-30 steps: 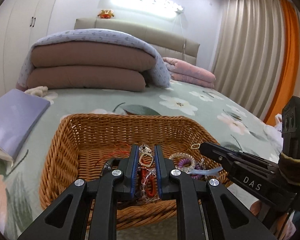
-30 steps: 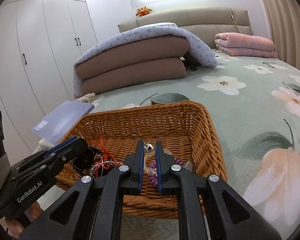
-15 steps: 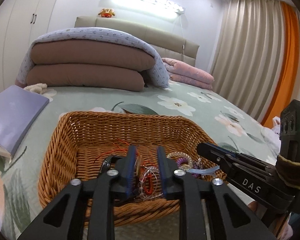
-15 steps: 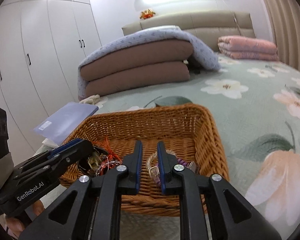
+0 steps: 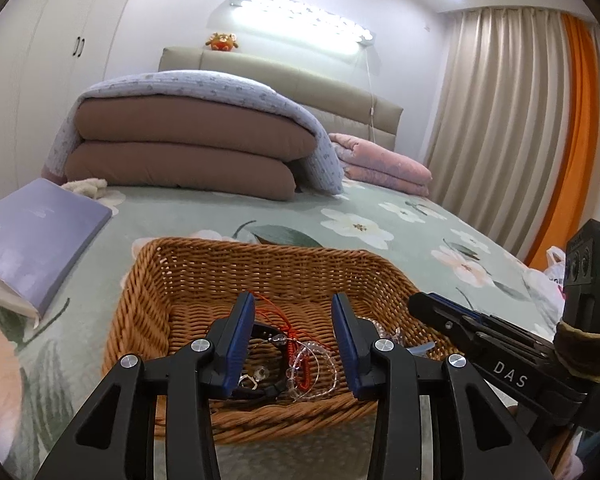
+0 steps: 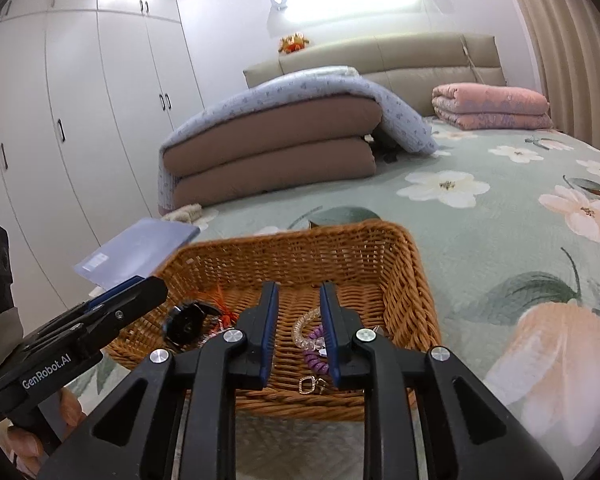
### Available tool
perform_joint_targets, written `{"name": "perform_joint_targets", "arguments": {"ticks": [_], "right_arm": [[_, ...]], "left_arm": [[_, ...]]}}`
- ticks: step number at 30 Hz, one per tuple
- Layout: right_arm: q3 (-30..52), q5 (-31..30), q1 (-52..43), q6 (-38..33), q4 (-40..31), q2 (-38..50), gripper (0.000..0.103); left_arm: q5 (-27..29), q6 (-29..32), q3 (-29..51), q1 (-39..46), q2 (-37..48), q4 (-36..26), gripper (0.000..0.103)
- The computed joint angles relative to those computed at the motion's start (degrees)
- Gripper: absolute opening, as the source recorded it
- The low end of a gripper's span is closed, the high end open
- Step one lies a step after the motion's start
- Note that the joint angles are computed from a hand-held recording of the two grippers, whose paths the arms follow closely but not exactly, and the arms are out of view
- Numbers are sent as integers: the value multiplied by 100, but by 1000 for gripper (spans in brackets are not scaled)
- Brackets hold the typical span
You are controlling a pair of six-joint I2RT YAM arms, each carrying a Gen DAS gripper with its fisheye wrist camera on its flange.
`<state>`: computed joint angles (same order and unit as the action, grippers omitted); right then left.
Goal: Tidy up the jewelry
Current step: 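Carry both charms into the wicker basket and open both tools, then grasp the cream coil hair tie with the left tool while the right tool grasps the bead charm bracelet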
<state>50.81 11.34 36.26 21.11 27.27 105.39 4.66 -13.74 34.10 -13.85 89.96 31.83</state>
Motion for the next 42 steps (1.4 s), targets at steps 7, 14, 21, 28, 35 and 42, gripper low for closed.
{"name": "perform_joint_targets", "arguments": {"ticks": [7,14,21,28,35,42], "right_arm": [[-1283,577,647,191,580,-1210,48],[-1712,640,1480,1154,-40,-1328,48],[-745,1024,1994,974,-1174,-529,48],[-173,662,1934,897,-1741,87,49],[359,615,2008,703,-2306,505,49],[1037,621,1992,579,-3018,918,49]], "left_arm": [[421,-219,-1064,316,-1845,-323,53],[317,-61,-2247,1106,-4300,-2011,60],[1687,180,-2259,2426,-2278,-1203,60],[749,417,-2274,1534,-1752,-869,60],[722,569,-1737,1511,-975,-1327,60],[668,538,-1530,1393,-885,-1525,60]]}}
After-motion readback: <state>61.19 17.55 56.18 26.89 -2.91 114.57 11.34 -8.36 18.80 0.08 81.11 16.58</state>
